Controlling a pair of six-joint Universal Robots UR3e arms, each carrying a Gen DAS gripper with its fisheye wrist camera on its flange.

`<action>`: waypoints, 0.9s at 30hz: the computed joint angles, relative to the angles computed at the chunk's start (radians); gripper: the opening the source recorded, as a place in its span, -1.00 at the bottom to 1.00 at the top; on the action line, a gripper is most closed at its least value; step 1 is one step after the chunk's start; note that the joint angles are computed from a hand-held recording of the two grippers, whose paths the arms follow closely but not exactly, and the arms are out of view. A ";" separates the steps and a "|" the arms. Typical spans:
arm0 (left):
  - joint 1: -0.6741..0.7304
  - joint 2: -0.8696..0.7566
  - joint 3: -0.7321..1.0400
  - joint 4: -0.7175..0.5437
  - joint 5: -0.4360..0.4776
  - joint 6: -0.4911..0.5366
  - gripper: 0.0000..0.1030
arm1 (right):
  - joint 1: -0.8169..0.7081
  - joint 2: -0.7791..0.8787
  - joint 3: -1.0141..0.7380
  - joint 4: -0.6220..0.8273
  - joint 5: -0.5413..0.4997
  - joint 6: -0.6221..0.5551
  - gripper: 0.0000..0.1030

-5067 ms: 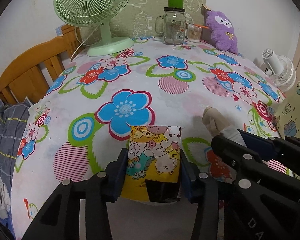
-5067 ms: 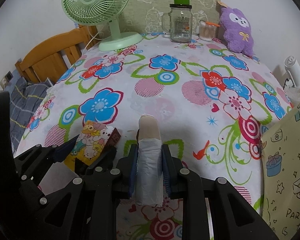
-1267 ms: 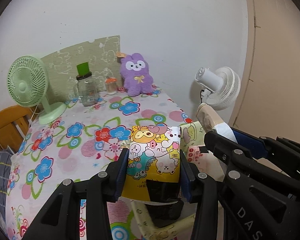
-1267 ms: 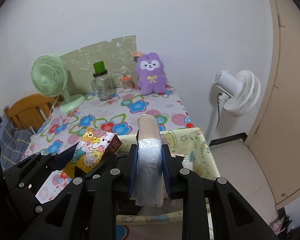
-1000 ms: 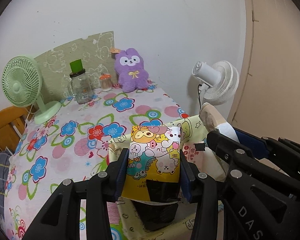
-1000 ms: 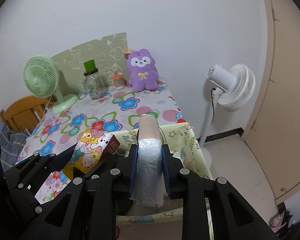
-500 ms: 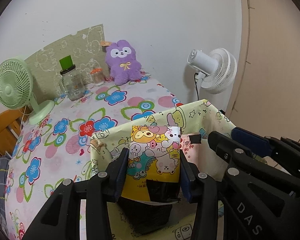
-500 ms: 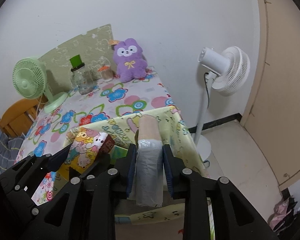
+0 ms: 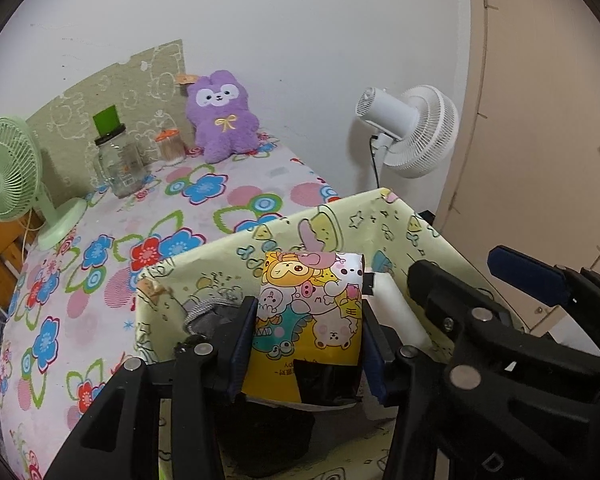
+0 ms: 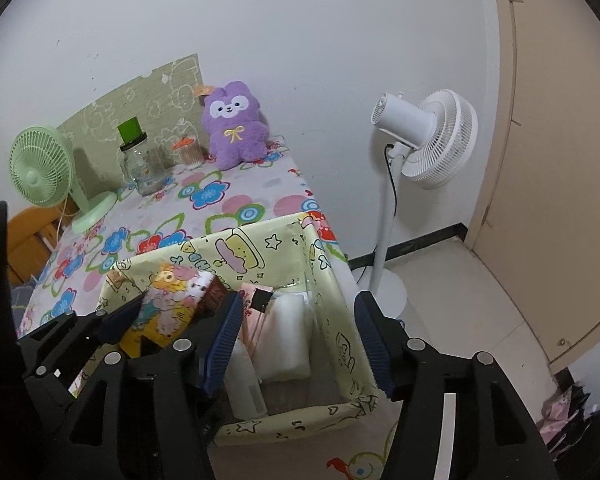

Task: Organize soft objects
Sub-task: 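Lower the towel and tissue box into the box and open both tools, then withdraw both tools up and back from the box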

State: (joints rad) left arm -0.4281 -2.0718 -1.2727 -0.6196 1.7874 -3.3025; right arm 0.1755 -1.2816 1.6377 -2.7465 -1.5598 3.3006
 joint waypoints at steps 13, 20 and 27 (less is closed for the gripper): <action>0.019 0.067 -0.091 0.055 -0.025 0.016 0.74 | 0.022 -0.004 -0.010 0.008 -0.010 0.010 0.30; 0.044 0.150 -0.185 0.099 -0.023 0.020 0.90 | 0.076 0.001 -0.044 0.008 -0.023 0.024 0.38; 0.080 0.264 -0.308 0.145 -0.010 0.025 0.97 | 0.143 0.017 -0.089 0.007 -0.042 0.027 0.44</action>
State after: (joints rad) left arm -0.3477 -1.8074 -1.5806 -0.4744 1.7770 -3.2780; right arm 0.3183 -1.2646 1.5485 -2.7399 -1.6021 3.3280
